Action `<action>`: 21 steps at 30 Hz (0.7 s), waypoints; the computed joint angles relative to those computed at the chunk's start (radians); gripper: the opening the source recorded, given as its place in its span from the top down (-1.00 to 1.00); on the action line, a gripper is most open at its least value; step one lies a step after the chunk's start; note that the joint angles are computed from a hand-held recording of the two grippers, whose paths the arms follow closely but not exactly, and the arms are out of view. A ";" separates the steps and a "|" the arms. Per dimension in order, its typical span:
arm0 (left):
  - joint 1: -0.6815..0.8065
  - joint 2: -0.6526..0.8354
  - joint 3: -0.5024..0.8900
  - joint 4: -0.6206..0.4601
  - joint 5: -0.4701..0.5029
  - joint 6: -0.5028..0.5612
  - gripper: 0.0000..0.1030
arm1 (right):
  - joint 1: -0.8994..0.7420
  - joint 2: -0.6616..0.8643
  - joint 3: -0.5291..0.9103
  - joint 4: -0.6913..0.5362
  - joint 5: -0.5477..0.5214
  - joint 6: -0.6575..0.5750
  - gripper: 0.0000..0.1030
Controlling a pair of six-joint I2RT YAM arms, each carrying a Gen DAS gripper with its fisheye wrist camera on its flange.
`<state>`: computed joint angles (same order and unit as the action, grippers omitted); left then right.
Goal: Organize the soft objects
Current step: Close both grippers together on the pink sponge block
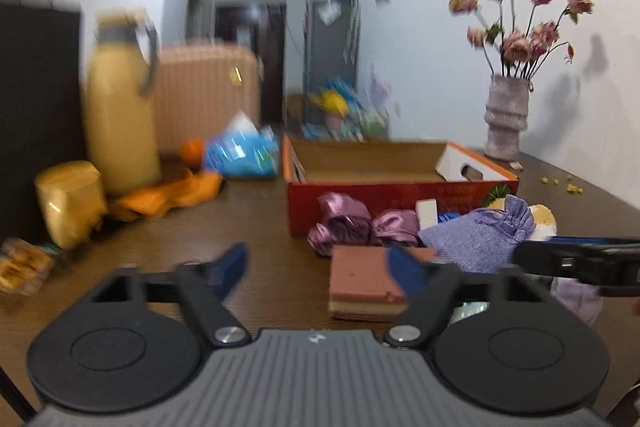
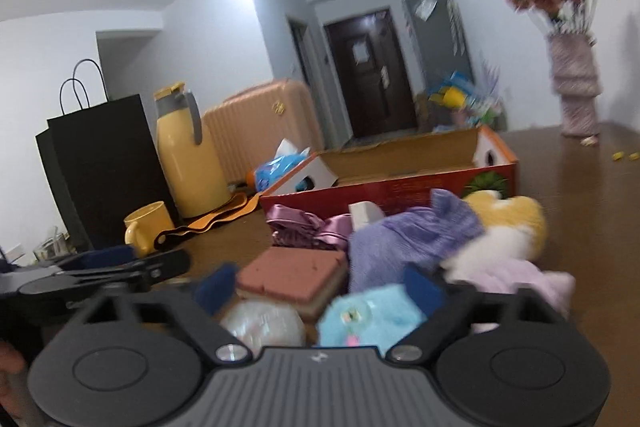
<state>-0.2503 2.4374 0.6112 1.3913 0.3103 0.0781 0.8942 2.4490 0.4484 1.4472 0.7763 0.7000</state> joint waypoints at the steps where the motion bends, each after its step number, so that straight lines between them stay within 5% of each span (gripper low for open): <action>1: 0.009 -0.041 0.067 -0.177 0.036 -0.017 -0.02 | -0.046 -0.027 0.016 -0.047 -0.059 -0.019 0.02; 3: 0.019 -0.060 0.189 -0.423 0.091 -0.028 0.04 | -0.119 -0.072 0.061 -0.166 -0.164 -0.030 0.14; 8: 0.022 -0.001 0.399 -0.678 0.132 0.011 0.06 | -0.238 -0.063 0.186 -0.328 -0.325 -0.052 0.18; 13: 0.048 0.055 0.604 -0.968 0.248 0.020 0.37 | -0.308 -0.033 0.301 -0.468 -0.427 -0.028 0.39; 17: 0.043 0.047 0.637 -1.032 0.257 0.017 0.50 | -0.306 -0.023 0.329 -0.489 -0.425 -0.020 0.42; 21: 0.055 -0.003 0.564 -0.975 0.284 -0.008 0.53 | -0.290 -0.041 0.291 -0.431 -0.404 -0.035 0.44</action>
<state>-0.1955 2.4346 1.1756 0.4159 0.5940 0.0703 0.6038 2.4080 0.7391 1.0162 0.3725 0.6652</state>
